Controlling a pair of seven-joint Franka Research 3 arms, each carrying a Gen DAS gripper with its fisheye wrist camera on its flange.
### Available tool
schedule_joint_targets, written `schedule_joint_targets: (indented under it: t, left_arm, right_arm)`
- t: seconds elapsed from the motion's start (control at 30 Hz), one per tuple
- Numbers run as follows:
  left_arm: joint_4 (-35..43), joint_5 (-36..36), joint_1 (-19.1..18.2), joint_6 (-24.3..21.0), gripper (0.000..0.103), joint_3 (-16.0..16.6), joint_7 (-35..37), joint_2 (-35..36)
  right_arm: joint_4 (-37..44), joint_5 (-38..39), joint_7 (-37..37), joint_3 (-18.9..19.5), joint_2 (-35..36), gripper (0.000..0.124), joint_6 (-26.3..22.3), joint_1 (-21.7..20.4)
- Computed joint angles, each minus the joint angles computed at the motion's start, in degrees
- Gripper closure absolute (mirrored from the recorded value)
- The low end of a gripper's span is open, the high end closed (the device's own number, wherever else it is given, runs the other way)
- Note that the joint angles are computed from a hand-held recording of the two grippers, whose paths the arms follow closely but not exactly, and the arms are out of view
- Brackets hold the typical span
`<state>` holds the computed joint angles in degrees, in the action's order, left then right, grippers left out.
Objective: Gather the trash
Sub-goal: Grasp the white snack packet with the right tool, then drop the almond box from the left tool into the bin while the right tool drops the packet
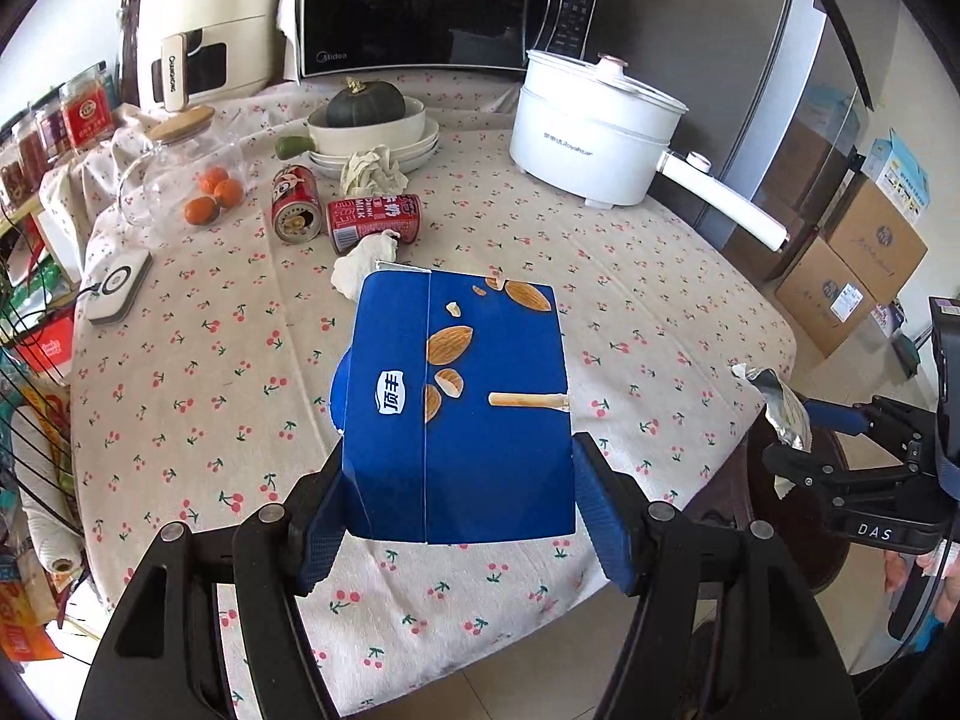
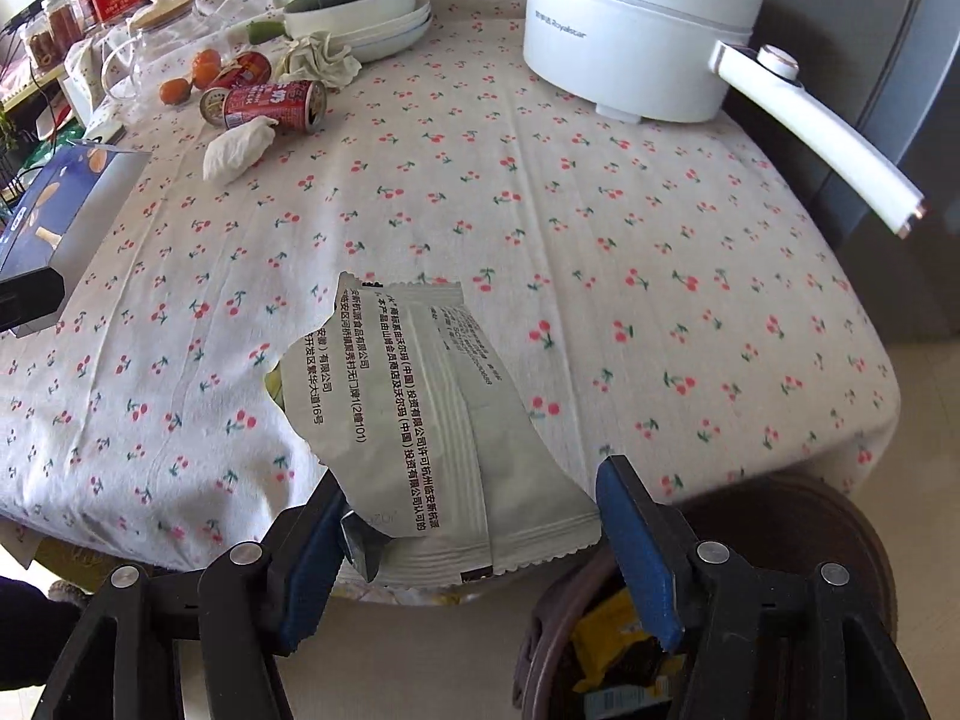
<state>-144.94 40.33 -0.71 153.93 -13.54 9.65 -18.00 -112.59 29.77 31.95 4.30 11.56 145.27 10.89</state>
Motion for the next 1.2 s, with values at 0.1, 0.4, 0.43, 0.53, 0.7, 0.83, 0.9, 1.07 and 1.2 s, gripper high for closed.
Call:
schedule_joint_targets:
  t: [0.1,0.4,0.43,0.53,0.7,0.83,0.9,1.07,1.2]
  left_arm:
    - [0.1,-0.6,-0.7,1.6,0.032,-0.2,-0.4,0.9]
    - [5.9,-1.4,-3.9,3.5,0.032,-0.4,3.8,8.4]
    - [6.7,-1.8,-4.4,3.6,0.032,-0.3,4.3,9.4]
    - [9.6,-2.2,-6.0,3.1,0.032,-0.2,5.7,12.8]
    - [15.2,-1.3,-9.1,2.0,0.032,0.1,7.6,18.7]
    - [19.8,-1.3,-11.6,1.4,0.032,0.8,9.8,23.1]
    - [22.1,-1.3,-12.7,1.2,0.032,1.2,10.8,25.1]
    - [27.8,-3.1,-15.2,1.7,0.032,1.9,13.8,30.2]
    - [31.6,-3.1,-17.2,2.0,0.032,2.8,15.7,33.7]
  right_arm:
    - [-1.5,-1.8,4.7,-1.4,-1.3,0.054,-1.2,-0.3]
    - [-5.1,-4.8,10.2,-3.9,-3.2,0.054,0.4,-3.3]
    - [-5.4,-5.0,10.3,-4.1,-3.3,0.054,1.0,-3.7]
    - [-5.8,-5.6,10.9,-4.7,-3.2,0.054,2.4,-4.9]
    - [-5.7,-5.5,10.8,-5.4,-2.7,0.054,3.3,-7.0]
    - [-5.3,-5.2,10.4,-5.9,-2.2,0.054,3.3,-8.5]
    - [-5.0,-5.1,10.3,-6.2,-1.8,0.054,3.3,-9.1]
    - [-4.1,-6.8,11.6,-6.9,-0.6,0.054,3.2,-10.3]
    - [-3.0,-7.8,12.7,-7.3,0.4,0.054,2.8,-11.2]
